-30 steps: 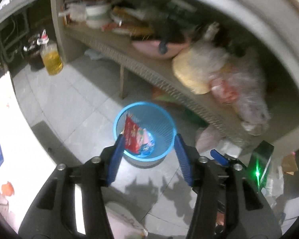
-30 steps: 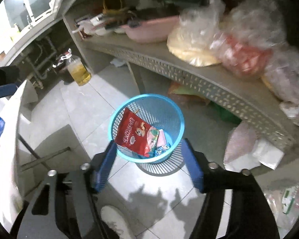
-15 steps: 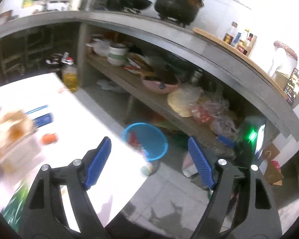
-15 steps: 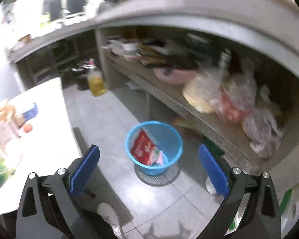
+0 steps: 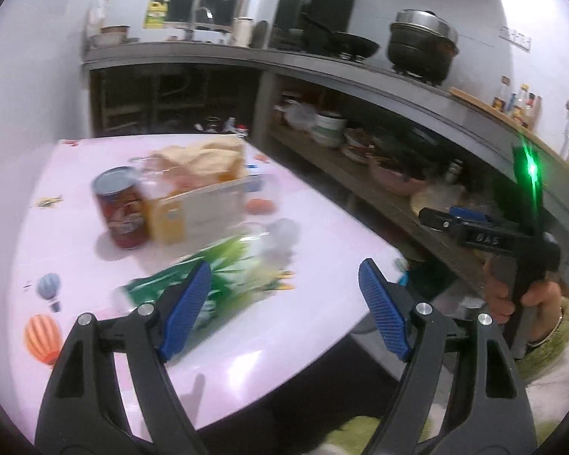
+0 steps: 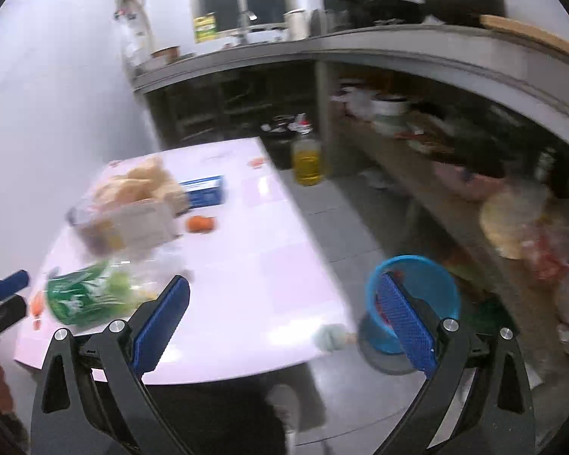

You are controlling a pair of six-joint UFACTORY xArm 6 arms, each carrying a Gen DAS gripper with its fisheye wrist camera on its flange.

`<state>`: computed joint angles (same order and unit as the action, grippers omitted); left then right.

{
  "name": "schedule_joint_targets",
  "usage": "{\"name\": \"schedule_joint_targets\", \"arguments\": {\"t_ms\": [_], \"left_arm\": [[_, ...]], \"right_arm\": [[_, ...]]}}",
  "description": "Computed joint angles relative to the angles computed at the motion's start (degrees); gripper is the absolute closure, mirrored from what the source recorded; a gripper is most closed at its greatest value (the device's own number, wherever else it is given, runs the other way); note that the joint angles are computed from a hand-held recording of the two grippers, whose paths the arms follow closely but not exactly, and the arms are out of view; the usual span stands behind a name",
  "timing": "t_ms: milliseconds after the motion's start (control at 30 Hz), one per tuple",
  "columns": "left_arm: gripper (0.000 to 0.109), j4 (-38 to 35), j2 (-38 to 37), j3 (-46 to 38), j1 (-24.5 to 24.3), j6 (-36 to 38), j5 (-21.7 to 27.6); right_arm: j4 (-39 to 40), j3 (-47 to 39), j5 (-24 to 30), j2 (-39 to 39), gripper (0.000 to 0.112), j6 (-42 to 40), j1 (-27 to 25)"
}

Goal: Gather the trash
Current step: 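Move both tools back to the table toward the green bottle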

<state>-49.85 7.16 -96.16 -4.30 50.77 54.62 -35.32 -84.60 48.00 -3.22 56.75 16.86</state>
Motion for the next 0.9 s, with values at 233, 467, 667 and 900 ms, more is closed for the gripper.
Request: {"name": "schedule_joint_targets", "arguments": {"t_ms": [233, 467, 667, 900], "left_arm": [[0.033, -1.24, 4.24, -3.32, 2.59, 0.12, -2.19], [0.033, -1.45, 9.20, -8.09, 3.87, -1.14, -1.42], [0.033, 0.18, 15.94, -15.58, 4.98, -6.68, 0.24], [0.036, -0.23, 21.19, -21.71, 6.14, -10.62, 4.51]], "right_arm": [[16.50, -5.82, -6.92, 6.91, 0.016, -9.23, 0.05], [33.31, -8.55, -9.58, 11.25, 0.016, -16.66, -0.83], [47.71, -10.54, -11.62, 14.85, 0.016, -20.92, -2.26], [67.13, -18.17, -10.88, 23.49, 0.019, -21.78, -3.52]]}}
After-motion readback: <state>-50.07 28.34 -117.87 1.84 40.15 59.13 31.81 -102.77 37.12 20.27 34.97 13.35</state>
